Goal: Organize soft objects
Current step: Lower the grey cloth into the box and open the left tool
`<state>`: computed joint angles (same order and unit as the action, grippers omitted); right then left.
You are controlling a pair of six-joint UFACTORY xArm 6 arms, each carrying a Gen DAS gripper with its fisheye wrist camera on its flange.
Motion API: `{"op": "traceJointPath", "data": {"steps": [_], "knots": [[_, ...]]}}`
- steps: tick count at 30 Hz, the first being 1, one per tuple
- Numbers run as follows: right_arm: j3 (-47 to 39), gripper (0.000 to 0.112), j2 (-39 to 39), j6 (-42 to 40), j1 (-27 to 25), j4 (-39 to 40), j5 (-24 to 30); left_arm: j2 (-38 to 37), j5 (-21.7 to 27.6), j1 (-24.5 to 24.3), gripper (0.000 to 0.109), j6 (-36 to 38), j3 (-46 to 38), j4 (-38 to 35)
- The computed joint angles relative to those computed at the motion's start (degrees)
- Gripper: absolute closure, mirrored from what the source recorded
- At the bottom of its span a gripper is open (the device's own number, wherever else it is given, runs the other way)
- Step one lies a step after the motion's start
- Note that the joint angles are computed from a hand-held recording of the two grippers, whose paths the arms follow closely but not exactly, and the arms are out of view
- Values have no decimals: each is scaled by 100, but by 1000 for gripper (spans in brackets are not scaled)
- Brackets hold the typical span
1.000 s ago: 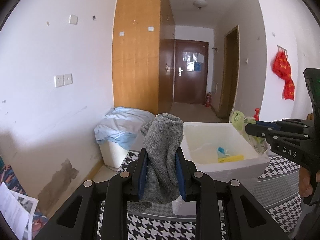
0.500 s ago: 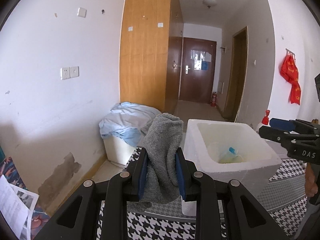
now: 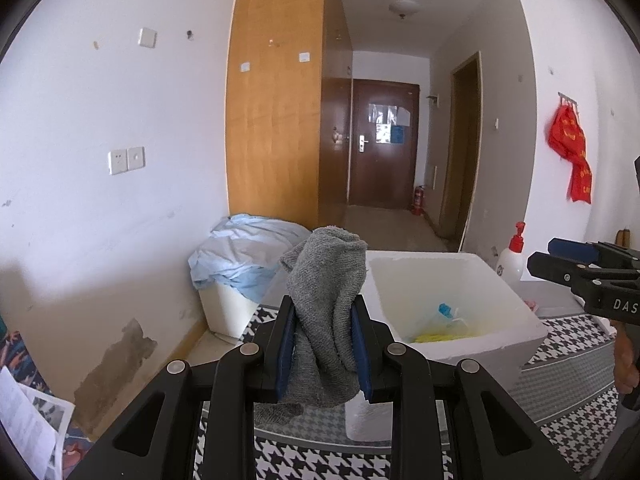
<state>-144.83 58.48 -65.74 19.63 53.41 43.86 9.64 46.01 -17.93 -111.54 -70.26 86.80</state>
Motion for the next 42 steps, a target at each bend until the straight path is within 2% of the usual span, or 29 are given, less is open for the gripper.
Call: {"op": "traceJointPath", "data": {"steps": [7, 10, 12, 20, 42], "knots": [[532, 41, -307, -222, -67, 241, -206, 119, -92, -8, 81, 171, -232, 101], [962, 32, -550, -458, -89, 465, -427, 216, -177, -13, 81, 278, -379, 137], [1239, 30, -710, -639, -118, 643, -527, 282, -238, -9, 81, 320, -474, 174], [1730, 13, -986, -934, -252, 852, -775, 627, -538, 24, 81, 580, -953, 239], [2520, 13, -1348, -865, -509, 768, -1526, 1490, -1361, 216, 81, 1273, -2050, -15]]}}
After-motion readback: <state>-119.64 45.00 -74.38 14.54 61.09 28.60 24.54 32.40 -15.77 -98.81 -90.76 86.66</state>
